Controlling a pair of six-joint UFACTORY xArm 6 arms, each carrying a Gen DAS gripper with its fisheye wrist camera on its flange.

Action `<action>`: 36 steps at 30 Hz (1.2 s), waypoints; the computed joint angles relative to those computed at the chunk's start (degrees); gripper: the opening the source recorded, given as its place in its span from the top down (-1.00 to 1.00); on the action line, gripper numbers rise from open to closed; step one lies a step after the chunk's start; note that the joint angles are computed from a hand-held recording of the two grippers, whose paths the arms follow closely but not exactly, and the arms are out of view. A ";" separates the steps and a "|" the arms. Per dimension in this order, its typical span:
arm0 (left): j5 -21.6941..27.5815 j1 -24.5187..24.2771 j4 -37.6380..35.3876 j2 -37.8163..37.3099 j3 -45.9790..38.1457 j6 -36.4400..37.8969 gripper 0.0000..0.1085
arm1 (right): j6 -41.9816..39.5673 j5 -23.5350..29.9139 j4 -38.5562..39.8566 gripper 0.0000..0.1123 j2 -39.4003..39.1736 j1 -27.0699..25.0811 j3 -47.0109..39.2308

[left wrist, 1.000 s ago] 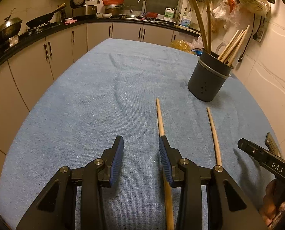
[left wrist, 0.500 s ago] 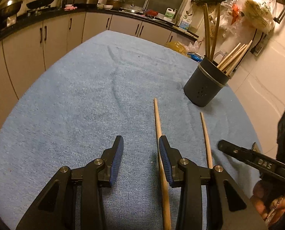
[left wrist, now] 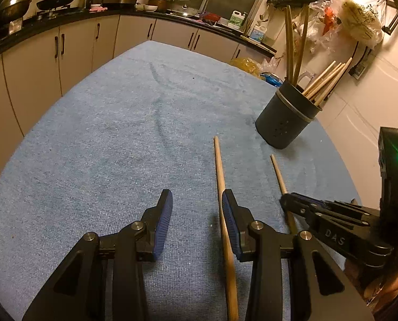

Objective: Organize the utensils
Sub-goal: 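Close the right tool on a chopstick while the left tool grasps the other, then lift both chopsticks upright and carry them over the black holder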

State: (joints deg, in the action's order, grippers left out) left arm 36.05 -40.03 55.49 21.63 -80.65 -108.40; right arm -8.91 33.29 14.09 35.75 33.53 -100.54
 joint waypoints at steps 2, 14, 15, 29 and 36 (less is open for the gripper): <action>-0.54 0.02 -0.78 0.38 -0.54 1.63 0.33 | -0.95 0.59 -0.07 0.82 -0.42 -0.61 0.43; 9.79 0.20 -25.40 13.25 -21.60 32.04 0.34 | -7.80 6.31 9.16 0.85 -1.82 -5.90 1.21; 12.25 0.06 -26.18 14.81 -24.44 33.57 0.37 | -7.97 6.95 9.45 0.85 -1.46 -6.14 0.56; 23.26 0.03 -28.07 20.76 -35.72 37.88 0.89 | -3.02 10.96 1.95 0.80 4.29 -4.78 -9.36; 14.37 0.02 -22.56 13.46 -25.94 31.47 0.88 | -10.69 3.69 13.11 0.86 -2.88 -5.11 0.52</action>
State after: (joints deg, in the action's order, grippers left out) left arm 50.43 -40.01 32.93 35.09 -106.59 -76.93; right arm -19.60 36.98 27.20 32.88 28.41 -100.03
